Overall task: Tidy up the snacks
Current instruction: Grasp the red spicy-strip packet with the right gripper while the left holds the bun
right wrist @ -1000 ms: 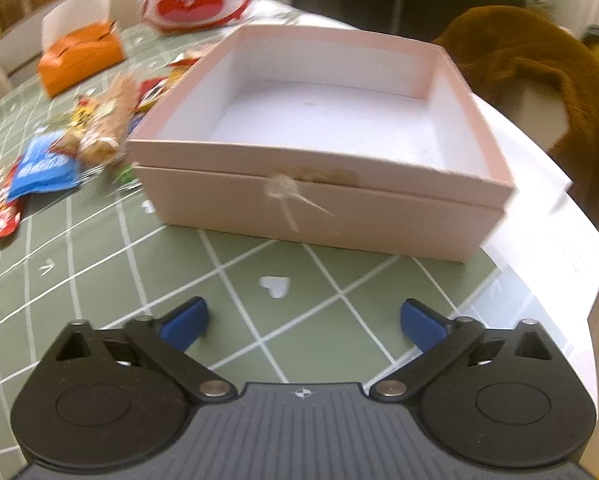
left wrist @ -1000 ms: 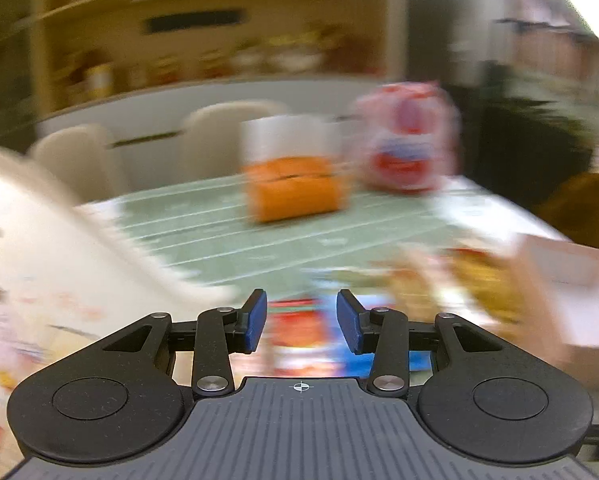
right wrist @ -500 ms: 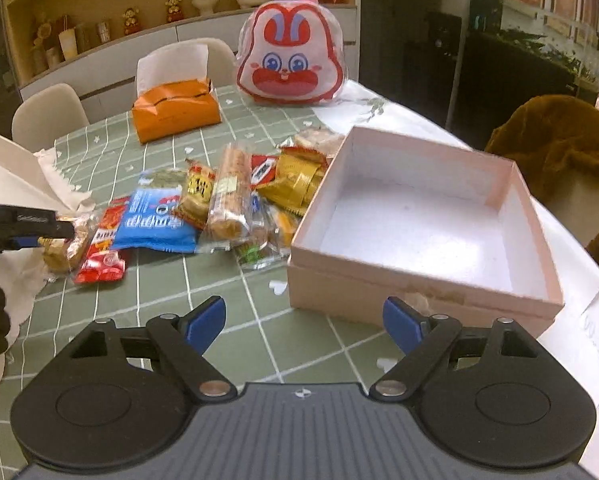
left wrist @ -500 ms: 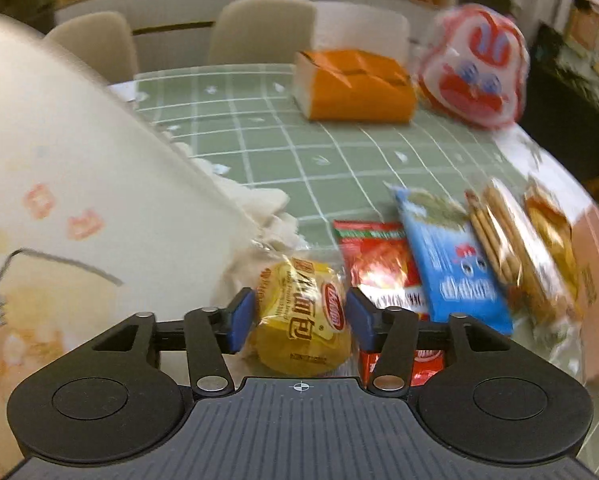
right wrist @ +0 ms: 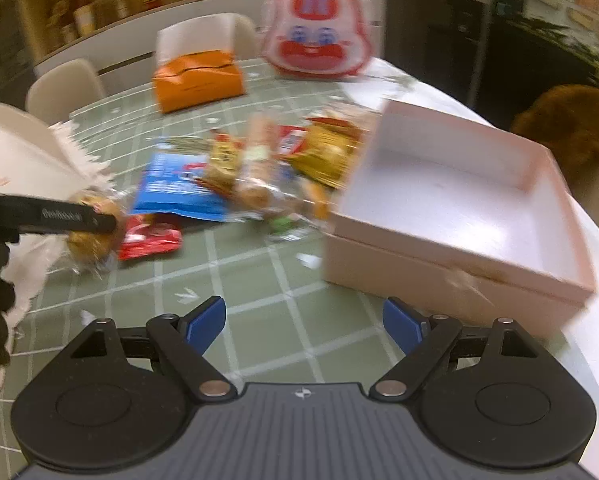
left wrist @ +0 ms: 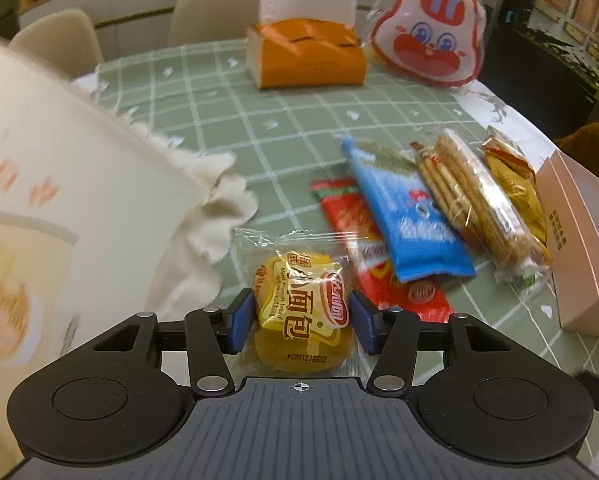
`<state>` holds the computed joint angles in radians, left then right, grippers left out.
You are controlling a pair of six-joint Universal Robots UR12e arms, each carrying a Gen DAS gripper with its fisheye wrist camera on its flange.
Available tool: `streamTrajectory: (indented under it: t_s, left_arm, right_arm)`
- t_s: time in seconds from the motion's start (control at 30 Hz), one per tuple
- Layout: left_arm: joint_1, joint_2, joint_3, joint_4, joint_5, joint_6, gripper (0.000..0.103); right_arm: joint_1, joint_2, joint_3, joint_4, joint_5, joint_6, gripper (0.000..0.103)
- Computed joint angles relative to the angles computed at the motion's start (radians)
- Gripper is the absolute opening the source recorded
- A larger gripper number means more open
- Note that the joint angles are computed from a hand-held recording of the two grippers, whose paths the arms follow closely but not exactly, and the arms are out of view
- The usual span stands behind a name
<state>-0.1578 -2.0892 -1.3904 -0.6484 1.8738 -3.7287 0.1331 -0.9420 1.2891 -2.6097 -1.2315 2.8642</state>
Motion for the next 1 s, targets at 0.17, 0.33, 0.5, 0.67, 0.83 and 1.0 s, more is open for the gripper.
streamTrajectory:
  t_s: [0.17,0.33,0.5,0.67,0.83,1.0]
  left_arm:
    - [-0.001,0.055,-0.053,-0.038,-0.006,-0.071,0.057]
    - [0.008,0.101,-0.092,-0.060,0.005,-0.163,0.056]
    - [0.011,0.129,-0.114,-0.070,0.017,-0.202,0.056]
    - [0.010,0.134,-0.116,-0.080,0.018,-0.208,0.056]
    - [0.012,0.129,-0.112,-0.077,0.009,-0.206,0.056]
    - [0.011,0.123,-0.106,-0.075,-0.003,-0.192,0.056]
  right_arm:
    - [0.043,0.046,-0.085,0.089,0.041,-0.068,0.087]
    - [0.087,0.112,-0.207,0.236,0.091,-0.090,0.087]
    - [0.127,0.158,-0.273,0.266,0.079,-0.141,0.087]
    - [0.149,0.170,-0.256,0.151,0.037,-0.217,0.080]
    - [0.134,0.154,-0.243,0.171,0.060,-0.244,0.061]
    - [0.104,0.123,-0.204,0.210,0.098,-0.239,0.059]
